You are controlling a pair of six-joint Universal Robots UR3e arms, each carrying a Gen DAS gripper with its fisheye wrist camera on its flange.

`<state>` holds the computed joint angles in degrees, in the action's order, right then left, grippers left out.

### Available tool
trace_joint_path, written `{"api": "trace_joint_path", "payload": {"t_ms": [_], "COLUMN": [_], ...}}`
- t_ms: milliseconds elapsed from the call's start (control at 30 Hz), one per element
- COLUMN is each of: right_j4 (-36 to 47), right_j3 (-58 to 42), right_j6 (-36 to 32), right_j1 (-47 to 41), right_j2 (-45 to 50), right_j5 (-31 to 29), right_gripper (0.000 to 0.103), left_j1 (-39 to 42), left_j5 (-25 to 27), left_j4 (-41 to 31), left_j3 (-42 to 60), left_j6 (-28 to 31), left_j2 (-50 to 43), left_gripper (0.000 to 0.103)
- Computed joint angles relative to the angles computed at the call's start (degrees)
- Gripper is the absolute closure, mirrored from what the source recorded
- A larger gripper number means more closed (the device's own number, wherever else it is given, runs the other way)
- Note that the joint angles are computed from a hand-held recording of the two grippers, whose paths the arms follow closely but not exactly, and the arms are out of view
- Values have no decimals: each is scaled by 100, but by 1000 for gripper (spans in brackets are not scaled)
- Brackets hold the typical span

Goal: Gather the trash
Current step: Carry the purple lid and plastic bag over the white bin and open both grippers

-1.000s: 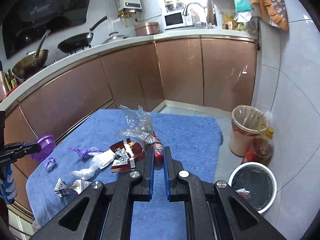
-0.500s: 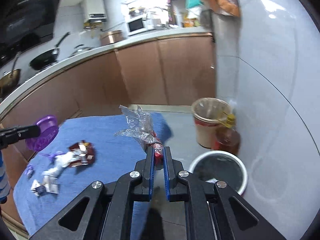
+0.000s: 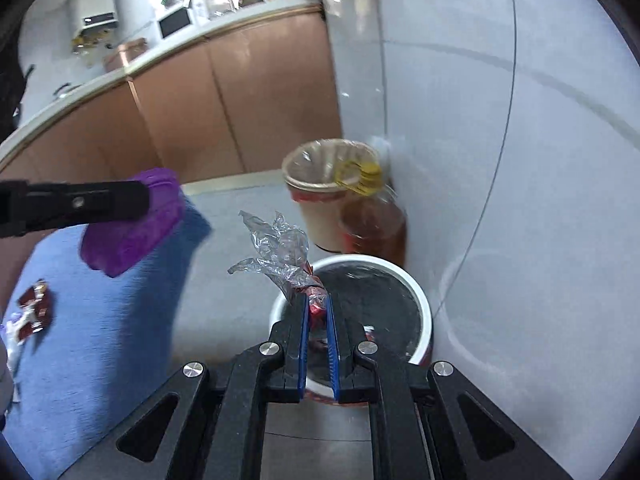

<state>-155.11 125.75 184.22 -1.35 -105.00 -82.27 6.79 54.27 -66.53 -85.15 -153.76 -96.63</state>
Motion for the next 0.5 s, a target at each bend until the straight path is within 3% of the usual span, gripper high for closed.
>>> {"api": "trace_joint_path", "payload": {"t_ms": [333,500], "right_j4": [-898,-1361], "right_j3": [108,44], "right_j6": [-134,-119], "right_j1": [-374,-318], "right_j2": [1315,1950], "right_j5": [-24,-153], "right_gripper": [93,90], "left_j1": [-700,-791], "left_j5": [315,298], "left_j4": [953,932], "left_j3": [939,1345], "left_j6": [-993,-1227], "left_j2": [-2000,-2594], "left_gripper": [96,94]}}
